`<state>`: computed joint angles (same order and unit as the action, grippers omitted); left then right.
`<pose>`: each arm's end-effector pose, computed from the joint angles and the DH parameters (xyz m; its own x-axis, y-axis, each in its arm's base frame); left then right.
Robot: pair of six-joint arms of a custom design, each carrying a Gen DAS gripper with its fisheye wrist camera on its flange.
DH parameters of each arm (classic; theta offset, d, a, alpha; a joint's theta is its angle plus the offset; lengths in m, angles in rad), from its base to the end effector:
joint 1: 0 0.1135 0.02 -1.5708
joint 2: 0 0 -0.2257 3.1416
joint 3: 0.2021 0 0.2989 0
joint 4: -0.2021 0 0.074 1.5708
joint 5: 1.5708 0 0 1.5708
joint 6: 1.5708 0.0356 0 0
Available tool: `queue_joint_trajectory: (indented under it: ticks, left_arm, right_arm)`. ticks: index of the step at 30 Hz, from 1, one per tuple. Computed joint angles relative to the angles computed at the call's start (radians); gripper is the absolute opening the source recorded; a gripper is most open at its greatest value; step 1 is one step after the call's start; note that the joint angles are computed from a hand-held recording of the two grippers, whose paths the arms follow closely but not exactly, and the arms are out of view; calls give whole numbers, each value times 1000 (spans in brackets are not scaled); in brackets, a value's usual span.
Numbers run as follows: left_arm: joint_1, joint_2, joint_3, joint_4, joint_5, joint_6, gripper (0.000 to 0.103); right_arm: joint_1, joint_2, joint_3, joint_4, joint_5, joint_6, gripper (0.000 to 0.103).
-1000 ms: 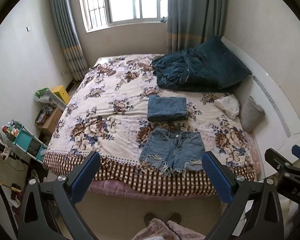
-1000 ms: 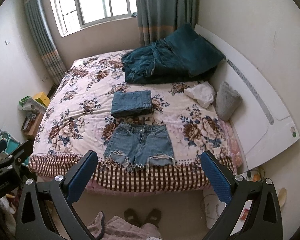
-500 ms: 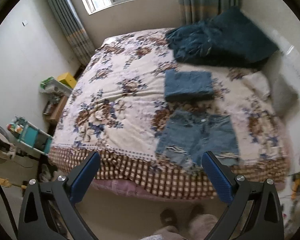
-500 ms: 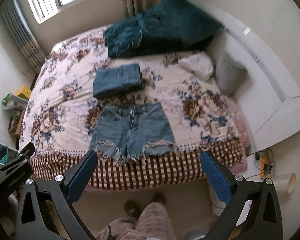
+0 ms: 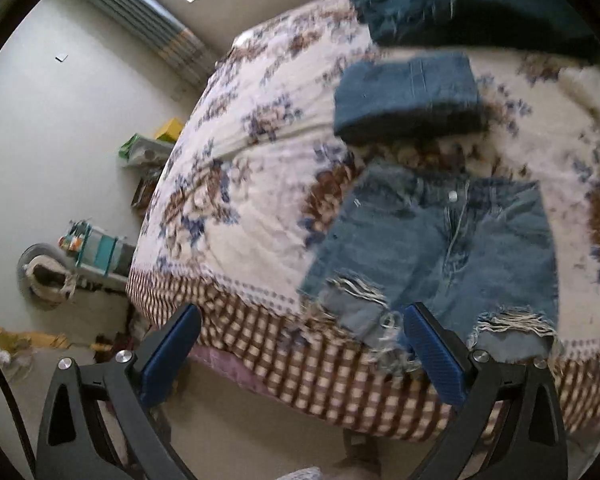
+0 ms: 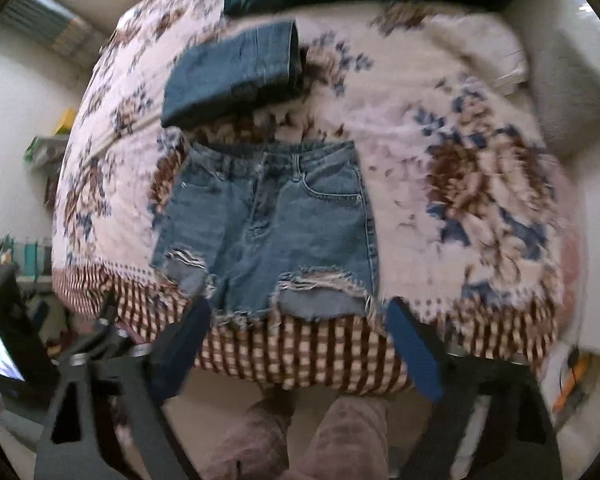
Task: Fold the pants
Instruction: 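Lower both tools toward the frayed leg hems of the denim shorts, then grasp one leg hem with the left tool while the right tool grasps the other hem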
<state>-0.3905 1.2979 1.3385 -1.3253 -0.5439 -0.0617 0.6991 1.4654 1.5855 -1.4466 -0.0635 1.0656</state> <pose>0.2648 -0.0891 0.3025 -0.8972 0.3123 -0.3123 0.1356 0.8678 0.4781 0.2330 0.1988 0.3263 -0.9317 0.3576 -0.0632 0.3334 0.9113 0.2415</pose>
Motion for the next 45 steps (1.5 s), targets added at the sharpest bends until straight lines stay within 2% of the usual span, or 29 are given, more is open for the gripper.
queue_joint_trajectory:
  ticks: [1,2,6,8,11,17,24,25,27,29,30,31,32,34,36,37,38,40,44,45]
  left_arm:
    - [-47,32,-22,-6,-19,-67,103]
    - [-105,77,-52,-11,-22,-154,103]
    - [-294,235,-100,-7,-13,-382,103]
    - [-396,307,-104,1,-13,-479,103]
    - [-529,431,-68,28,43,-583,103]
    - [-654,648,34,102,165,-637,103]
    - [-683,805,97,187,221,-620,103]
    - [-675,815,96,204,236,-614,100]
    - [-638,804,73,240,288,-601,86]
    - [-583,758,17,298,344,-580,54]
    - [-565,742,-1,313,349,-570,44]
    - [-540,720,-23,331,350,-553,25]
    - [-522,705,-37,341,344,-543,15]
    - [-479,667,-68,362,344,-512,8]
    - [-457,640,-84,371,321,-486,5]
    - [-448,623,-91,375,302,-464,4]
    - [-439,610,-97,380,288,-446,4]
    - [-424,572,-110,382,268,-422,4]
    - [-381,497,-123,370,240,-376,3]
    - [-365,485,-122,372,238,-364,3]
  right_arm:
    - [-69,-35,-101,61,-44,-85,63]
    - [-154,-55,-201,121,-95,-196,59]
    - [-371,-57,-440,264,-211,-485,60]
    - [-512,-1,-539,348,-324,-621,67]
    - [-629,96,-603,416,-409,-742,72]
    - [-743,382,-554,501,-465,-957,73]
    - [-740,619,-389,522,-571,-1028,73]
    - [-730,632,-372,526,-594,-1022,73]
    - [-712,680,-318,527,-642,-1020,73]
    - [-685,727,-263,535,-672,-999,73]
    - [-668,753,-232,543,-688,-983,73]
    - [-667,775,-203,535,-697,-985,73]
    - [-656,805,-166,536,-710,-975,73]
    - [-641,854,-113,553,-731,-950,73]
    - [-622,895,-76,607,-761,-884,72]
    - [-621,894,-85,642,-767,-854,66]
    - [-617,887,-103,703,-787,-804,51]
    - [-603,871,-114,735,-732,-762,31]
    - [-611,776,-201,798,-719,-686,16]
    - [-615,753,-219,803,-718,-671,16]
